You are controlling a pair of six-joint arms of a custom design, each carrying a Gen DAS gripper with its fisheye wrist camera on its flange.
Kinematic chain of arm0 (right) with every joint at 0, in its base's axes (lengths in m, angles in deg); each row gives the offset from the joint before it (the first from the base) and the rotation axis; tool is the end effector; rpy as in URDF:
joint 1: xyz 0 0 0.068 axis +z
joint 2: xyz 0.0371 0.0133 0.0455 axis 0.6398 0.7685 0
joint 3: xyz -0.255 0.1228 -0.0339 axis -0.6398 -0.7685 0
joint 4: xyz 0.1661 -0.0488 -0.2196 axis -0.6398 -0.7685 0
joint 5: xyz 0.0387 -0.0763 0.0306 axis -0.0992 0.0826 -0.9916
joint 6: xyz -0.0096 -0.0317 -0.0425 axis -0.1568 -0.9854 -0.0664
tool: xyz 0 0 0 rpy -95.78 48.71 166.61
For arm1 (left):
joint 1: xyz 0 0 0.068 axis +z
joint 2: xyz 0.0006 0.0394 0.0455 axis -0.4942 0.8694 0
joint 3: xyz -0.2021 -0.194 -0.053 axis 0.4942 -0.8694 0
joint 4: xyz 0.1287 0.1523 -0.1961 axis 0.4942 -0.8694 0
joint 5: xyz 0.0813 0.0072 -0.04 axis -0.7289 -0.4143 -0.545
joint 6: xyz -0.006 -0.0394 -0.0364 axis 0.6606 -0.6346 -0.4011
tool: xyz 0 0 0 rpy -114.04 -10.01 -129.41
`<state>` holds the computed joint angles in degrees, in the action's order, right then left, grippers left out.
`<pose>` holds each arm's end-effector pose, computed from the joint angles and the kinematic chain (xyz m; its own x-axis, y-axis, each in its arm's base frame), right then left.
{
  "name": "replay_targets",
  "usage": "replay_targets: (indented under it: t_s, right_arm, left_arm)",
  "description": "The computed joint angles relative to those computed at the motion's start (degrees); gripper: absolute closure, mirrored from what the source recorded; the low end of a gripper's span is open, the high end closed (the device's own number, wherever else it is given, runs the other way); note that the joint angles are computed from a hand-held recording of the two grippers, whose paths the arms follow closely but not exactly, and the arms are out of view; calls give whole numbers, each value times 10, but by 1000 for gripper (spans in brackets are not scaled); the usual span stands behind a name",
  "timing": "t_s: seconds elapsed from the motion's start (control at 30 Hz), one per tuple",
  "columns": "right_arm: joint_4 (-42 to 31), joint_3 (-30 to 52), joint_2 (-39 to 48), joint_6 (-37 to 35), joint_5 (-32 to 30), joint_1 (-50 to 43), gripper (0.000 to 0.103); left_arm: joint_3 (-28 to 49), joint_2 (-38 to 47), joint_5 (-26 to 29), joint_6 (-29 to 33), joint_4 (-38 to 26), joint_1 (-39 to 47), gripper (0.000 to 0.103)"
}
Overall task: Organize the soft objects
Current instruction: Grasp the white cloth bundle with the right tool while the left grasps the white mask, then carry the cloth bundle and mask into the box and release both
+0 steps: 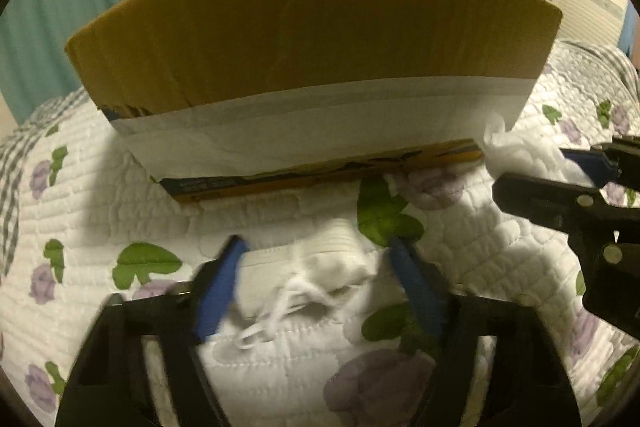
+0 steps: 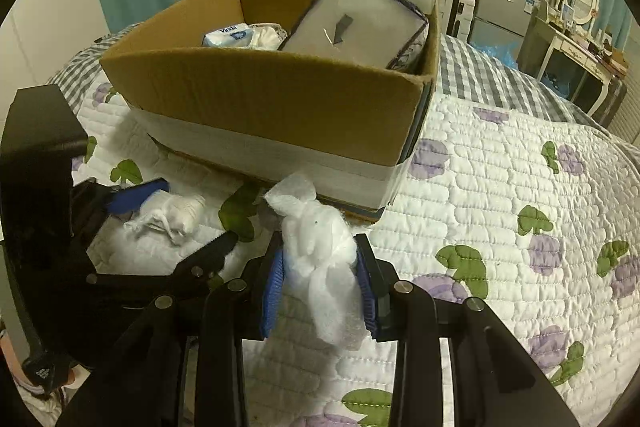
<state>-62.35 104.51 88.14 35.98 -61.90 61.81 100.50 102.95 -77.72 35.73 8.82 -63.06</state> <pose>0.2374 0.0980 0.1330 -0.7525 -0.2818 -0.5953 -0.3864 0.9208 0.0525 0.2362 -0.1439 0.1024 -0.7086 0.2344 -0.6656 0.2414 0.9668 0.0835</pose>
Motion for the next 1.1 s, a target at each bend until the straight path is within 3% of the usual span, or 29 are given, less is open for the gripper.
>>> replay_targets:
  t_s: [0.3, 0.53, 0.73, 0.97, 1.1]
  right_arm:
    - [-25, -26, -64, 9, 2, 3, 70]
    - [-131, -20, -207, 11, 17, 13, 70]
    - [-228, 36, -299, 9, 41, 36, 70]
    - [-267, 135, -280, 1, 46, 40, 70]
    - [-255, 174, -245, -3, 28, 21, 70]
  left_arm:
    - [-33, -80, -3, 10, -38, -2, 48]
    - [-48, -250, -30, 0, -153, -18, 48]
    - [-8, -365, -65, 2, -257, -40, 48]
    - [56, -367, -97, 25, -282, -45, 48]
    - [92, -339, -73, 54, -269, -12, 48]
